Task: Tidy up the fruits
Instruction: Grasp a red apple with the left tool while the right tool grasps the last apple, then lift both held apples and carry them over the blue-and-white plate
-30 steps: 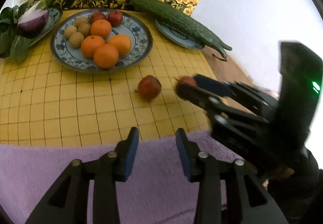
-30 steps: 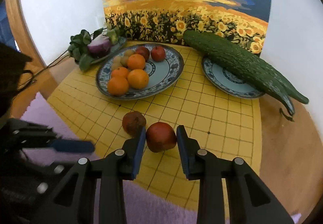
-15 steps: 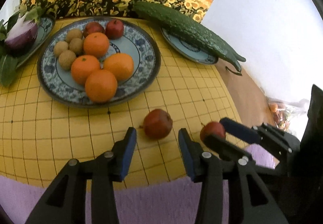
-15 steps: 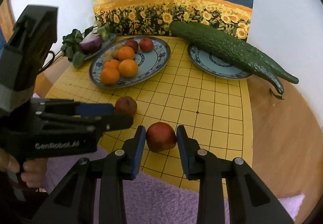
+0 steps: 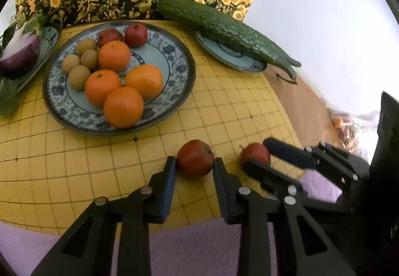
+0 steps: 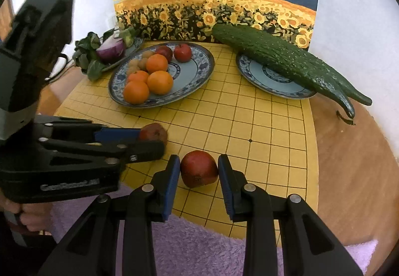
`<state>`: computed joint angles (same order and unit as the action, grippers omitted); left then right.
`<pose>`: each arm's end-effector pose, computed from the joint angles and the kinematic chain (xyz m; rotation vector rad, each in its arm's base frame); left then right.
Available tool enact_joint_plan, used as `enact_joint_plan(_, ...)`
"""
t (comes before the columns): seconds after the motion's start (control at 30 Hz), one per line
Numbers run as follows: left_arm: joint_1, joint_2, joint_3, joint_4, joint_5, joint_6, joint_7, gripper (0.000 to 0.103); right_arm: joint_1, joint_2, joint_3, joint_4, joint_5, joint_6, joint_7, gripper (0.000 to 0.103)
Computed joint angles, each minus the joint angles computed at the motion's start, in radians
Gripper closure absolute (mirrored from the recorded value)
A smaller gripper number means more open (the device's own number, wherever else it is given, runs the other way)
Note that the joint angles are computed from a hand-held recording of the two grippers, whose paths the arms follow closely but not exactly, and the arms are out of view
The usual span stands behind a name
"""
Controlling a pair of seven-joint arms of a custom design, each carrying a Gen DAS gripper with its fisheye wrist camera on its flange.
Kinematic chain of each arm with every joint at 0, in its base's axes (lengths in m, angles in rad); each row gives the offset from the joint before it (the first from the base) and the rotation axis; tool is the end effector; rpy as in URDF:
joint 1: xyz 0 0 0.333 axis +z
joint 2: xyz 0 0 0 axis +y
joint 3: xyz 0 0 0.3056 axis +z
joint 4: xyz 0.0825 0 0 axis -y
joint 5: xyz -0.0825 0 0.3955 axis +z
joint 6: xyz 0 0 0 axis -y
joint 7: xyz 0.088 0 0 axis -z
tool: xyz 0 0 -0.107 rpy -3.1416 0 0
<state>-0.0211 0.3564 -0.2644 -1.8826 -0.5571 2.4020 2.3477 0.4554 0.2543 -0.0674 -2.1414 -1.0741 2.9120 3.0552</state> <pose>0.6258 -0.1773 0.3277 1.2985 -2.6216 0.7567 0.5267 0.2744 0.3015 -1.7324 1.9002 -0.5754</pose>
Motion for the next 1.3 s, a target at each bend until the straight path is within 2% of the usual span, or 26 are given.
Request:
enact_joint_plan(0.17,0.008,-0.054,0.019,-0.032,0.027,-0.016,-0.003,0.072,-0.002,-0.026,-0.003,-0.004,-0.021,0.007,0.032,0.07)
enact_joint_plan(0.3,0.02,-0.115,0.033,-0.063,0.003,-0.018,0.013,0.072,-0.029,-0.082,0.001,-0.041,-0.001,0.089,0.081,0.07)
enact_joint_plan(0.43,0.029,-0.194,0.054,-0.106,-0.041,-0.047,0.035,0.072,-0.044,-0.158,0.004,-0.069,-0.119,0.141,0.213,0.07)
enact_joint_plan(0.5,0.024,-0.228,0.068,-0.127,-0.047,-0.054,0.044,0.072,-0.056,-0.198,0.026,-0.073,-0.191,0.119,0.254,0.07)
enact_joint_plan(0.63,0.011,-0.296,0.095,-0.163,-0.051,-0.047,0.056,0.072,-0.087,-0.258,0.087,-0.081,-0.236,0.058,0.252,0.07)
enact_joint_plan(0.7,0.006,-0.317,0.106,-0.168,-0.058,-0.043,0.058,0.072,-0.108,-0.278,0.114,-0.086,-0.235,0.052,0.244,0.07)
enact_joint_plan(0.77,0.003,-0.328,0.117,-0.163,-0.075,-0.047,0.069,0.072,-0.122,-0.295,0.14,-0.09,-0.181,0.029,0.17,0.07)
enact_joint_plan(0.87,0.001,-0.326,0.128,-0.142,-0.067,-0.05,0.033,0.072,-0.137,-0.327,0.173,-0.092,-0.172,-0.013,0.137,0.07)
enact_joint_plan(1.13,-0.006,-0.353,0.134,-0.133,-0.128,-0.009,0.081,0.072,-0.178,-0.387,0.221,-0.076,-0.258,-0.044,0.219,0.07)
enact_joint_plan(1.3,-0.007,-0.337,0.137,-0.11,-0.152,0.006,0.085,0.072,-0.176,-0.365,0.225,-0.044,-0.271,-0.034,0.199,0.07)
